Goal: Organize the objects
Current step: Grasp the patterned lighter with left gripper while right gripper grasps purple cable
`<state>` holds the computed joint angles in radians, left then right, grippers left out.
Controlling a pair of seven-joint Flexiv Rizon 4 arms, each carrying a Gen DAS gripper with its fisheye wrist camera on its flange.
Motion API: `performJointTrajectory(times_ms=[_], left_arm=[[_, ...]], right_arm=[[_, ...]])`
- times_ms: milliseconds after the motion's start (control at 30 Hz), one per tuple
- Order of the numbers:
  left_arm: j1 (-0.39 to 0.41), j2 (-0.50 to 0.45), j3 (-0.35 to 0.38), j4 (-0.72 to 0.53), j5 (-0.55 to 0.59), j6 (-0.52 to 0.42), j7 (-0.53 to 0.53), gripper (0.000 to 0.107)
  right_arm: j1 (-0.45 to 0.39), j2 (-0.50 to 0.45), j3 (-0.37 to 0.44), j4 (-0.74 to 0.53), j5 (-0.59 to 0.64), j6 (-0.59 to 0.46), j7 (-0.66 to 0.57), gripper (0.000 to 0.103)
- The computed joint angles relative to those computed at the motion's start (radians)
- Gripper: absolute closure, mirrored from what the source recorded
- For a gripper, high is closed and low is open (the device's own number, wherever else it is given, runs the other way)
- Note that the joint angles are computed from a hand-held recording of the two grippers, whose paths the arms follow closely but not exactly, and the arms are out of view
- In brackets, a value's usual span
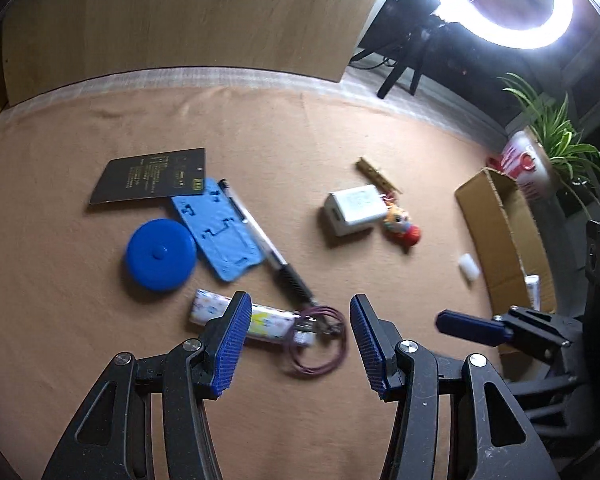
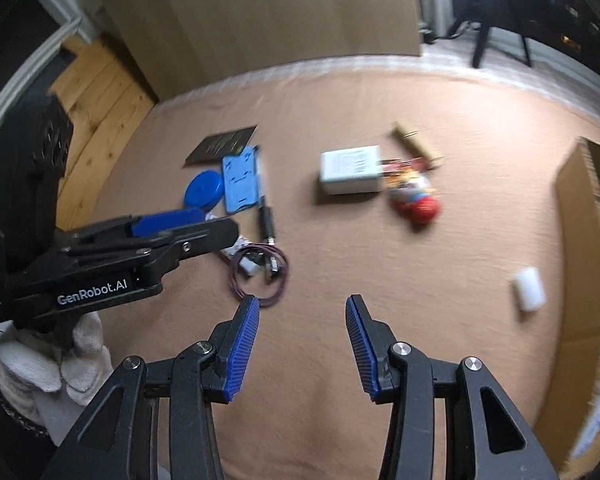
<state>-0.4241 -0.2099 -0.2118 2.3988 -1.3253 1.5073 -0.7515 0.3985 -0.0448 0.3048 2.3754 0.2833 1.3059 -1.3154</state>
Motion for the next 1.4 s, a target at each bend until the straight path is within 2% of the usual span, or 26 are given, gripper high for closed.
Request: performJointTrajectory(times_ms=[100,267,500,700,867,1000,1033,1100,1300,1367,1400], left_arm=[[0.016,-0.017,0.006,-0.005,0.020,-0.014,-0.006,0.059],[0.039,-0.036,-0.004,-0.012,0.052,-0.034,-0.012,0.063],[0.062,-0.066,-0.030,-0.024,0.094,-0.030,-0.030,0.071],[0.086,-0.057,-0.034,-0.007,0.158,-0.037,-0.059,0.078],[0.087,-0.033,-0.048,0.025,0.110,-0.029,-0.019,0.079],[0.073,-0.022,-0.020,0.056,0.148,-0.041,-0.029,0.079],[0.080,-0.014,-0.049,0.063,0.075,-0.033,0.020,0.079],[0.059,-0.004,-0.038,0.069,0.017,-0.042,0.054,0.079],[-0.009,0.031,0.003,0.100,-0.005,-0.043,0.086,0.078],[-0.027,0.042,0.013,0.111,0.018,-0.029,0.078,0.070],[-0.034,0.044,0.021,0.119,0.069,-0.010,0.044,0.057]], right_arm=[[0.024,-0.057,-0.010,-0.009,-0.095,0.021,0.072,0.062],[0.045,-0.117,-0.041,-0.003,-0.265,0.039,0.202,0.065],[0.046,-0.150,-0.068,0.018,-0.424,0.067,0.316,0.067],[0.078,-0.127,-0.146,0.061,-0.692,0.025,0.455,0.083],[0.021,-0.118,-0.093,0.059,-0.648,0.002,0.400,0.086],[0.004,-0.110,-0.080,0.073,-0.625,0.007,0.367,0.089],[0.003,-0.104,-0.081,0.079,-0.627,0.003,0.366,0.090],[-0.001,-0.097,-0.081,0.085,-0.627,-0.003,0.364,0.090],[-0.028,-0.072,-0.052,0.091,-0.525,-0.022,0.295,0.094],[-0.034,-0.065,-0.040,0.092,-0.476,-0.012,0.262,0.094],[-0.034,-0.059,-0.041,0.097,-0.469,-0.003,0.256,0.094]])
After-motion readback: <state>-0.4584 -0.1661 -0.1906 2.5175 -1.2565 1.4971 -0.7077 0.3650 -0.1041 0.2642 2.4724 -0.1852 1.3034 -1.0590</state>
